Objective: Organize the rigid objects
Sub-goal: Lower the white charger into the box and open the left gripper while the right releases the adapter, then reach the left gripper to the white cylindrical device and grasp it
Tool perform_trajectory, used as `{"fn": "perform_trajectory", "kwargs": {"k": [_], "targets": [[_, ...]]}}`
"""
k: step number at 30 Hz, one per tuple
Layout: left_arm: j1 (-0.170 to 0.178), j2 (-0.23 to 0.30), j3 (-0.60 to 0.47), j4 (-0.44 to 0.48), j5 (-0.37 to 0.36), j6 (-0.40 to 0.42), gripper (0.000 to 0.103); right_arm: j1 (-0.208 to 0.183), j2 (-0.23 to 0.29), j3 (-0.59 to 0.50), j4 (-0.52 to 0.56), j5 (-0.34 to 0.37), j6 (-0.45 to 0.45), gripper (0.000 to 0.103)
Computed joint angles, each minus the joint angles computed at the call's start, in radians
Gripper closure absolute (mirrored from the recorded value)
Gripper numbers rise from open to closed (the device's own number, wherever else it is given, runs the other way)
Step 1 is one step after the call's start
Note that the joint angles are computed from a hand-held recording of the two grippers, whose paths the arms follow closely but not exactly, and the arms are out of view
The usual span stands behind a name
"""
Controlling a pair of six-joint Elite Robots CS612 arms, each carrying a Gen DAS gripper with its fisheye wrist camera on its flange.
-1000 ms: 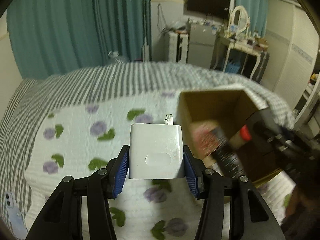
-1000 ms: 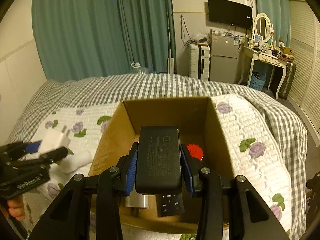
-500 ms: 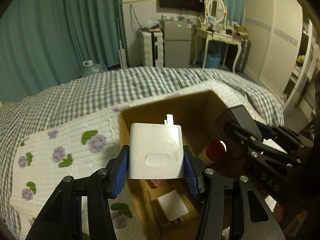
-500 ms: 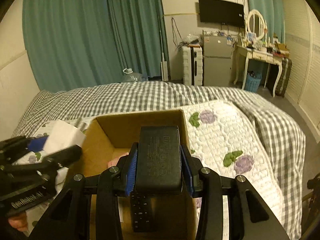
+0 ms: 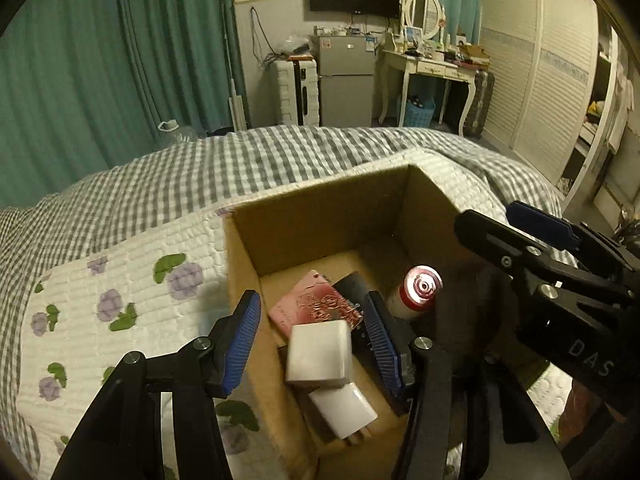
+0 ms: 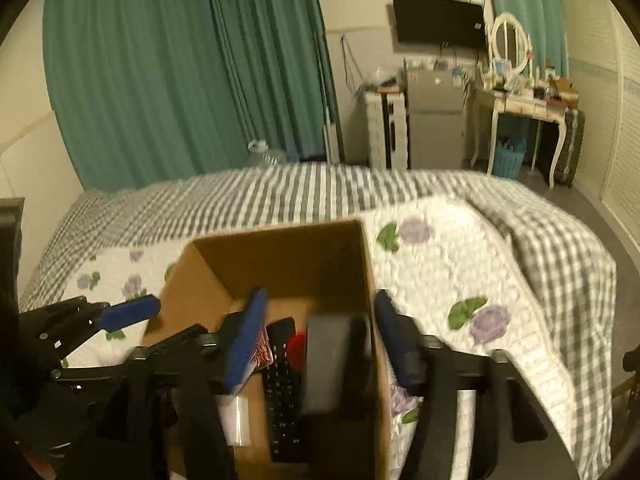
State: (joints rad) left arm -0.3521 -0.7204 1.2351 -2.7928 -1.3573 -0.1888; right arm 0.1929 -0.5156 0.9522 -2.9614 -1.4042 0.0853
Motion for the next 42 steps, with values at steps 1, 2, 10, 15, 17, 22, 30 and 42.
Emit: {"fn": "perform_trajectory", "kwargs": {"k": [1, 2, 10, 15, 17, 22, 30, 42], "targets": [[0.001, -0.009, 0.011, -0.008, 0.002, -0.002, 0.046, 0.002, -0.007, 0.008, -0.004, -0.007, 0.001, 0.039], [0.003, -0.021, 0.027, -0.022, 0.004, -0.004, 0.044, 0.003, -0.013, 0.015, 0.0, -0.013, 0.001, 0.039], [0.03, -0.114, 0.151, -0.094, 0.065, -0.002, 0.04, 0.029, -0.086, 0.1, -0.009, -0.049, -0.025, 0.034], [0.061, -0.156, 0.217, -0.102, 0.103, -0.027, 0.039, 0.062, -0.112, 0.121, -0.011, -0.025, -0.068, 0.033], [0.074, -0.165, 0.24, -0.098, 0.115, -0.035, 0.039, 0.079, -0.113, 0.117, 0.0, -0.011, -0.09, 0.033], [0.101, -0.149, 0.26, -0.073, 0.11, -0.034, 0.039, 0.118, -0.085, 0.07, 0.064, 0.023, -0.146, 0.033], [0.136, -0.058, 0.204, -0.001, 0.02, -0.013, 0.039, 0.148, 0.011, -0.076, 0.199, -0.002, -0.182, 0.033], [0.145, 0.013, 0.143, 0.039, -0.085, 0.107, 0.041, 0.153, 0.113, -0.237, 0.309, -0.076, -0.174, 0.033]]}}
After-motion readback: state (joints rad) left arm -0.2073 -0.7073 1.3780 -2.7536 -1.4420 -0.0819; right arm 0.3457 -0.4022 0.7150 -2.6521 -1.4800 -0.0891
